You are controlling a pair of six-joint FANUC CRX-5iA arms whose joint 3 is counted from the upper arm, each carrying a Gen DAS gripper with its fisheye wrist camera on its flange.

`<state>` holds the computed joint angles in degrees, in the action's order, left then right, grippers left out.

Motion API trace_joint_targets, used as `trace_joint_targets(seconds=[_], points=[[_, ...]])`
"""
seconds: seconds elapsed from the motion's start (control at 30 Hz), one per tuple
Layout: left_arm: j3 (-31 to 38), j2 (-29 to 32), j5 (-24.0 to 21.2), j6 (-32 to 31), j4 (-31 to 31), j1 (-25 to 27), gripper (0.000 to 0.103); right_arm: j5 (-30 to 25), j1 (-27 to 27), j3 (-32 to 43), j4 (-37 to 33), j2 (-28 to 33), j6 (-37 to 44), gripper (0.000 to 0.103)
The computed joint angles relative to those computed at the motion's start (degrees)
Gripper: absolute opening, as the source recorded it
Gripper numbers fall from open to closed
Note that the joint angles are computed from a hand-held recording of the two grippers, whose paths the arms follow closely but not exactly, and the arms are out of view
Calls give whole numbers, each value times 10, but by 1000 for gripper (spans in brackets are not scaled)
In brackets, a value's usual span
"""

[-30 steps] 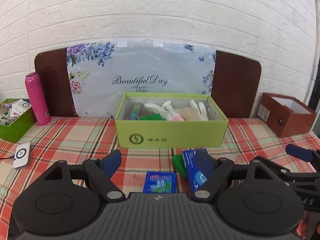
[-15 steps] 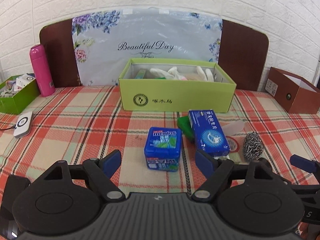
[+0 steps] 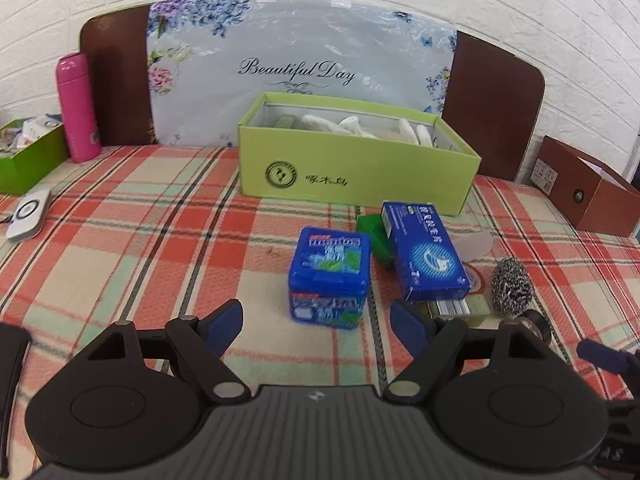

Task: Organize objects
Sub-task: 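Move both grippers back toward the Mentos tin and black tape roll, then grasp the blue Mentos tin with the left gripper while the right grasps the black tape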

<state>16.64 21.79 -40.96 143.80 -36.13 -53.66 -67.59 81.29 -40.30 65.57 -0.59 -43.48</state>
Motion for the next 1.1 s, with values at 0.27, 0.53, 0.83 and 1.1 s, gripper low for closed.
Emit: trace_joint_targets(seconds=[0.27,0.53,0.83,1.1], points=[[35,51,52,-74,76,40,73,16,-2,-13,5,-11,-3,103],[-30,14,92,-160,145,56,59,46,-53,-25,13,-11,72,91],[-89,-27,105,-195,175,54,59,82,-56,-21,-17,-18,82,18],[-86,-29,90,-177,136,34,60,151,-41,-12,25,-11,92,24]])
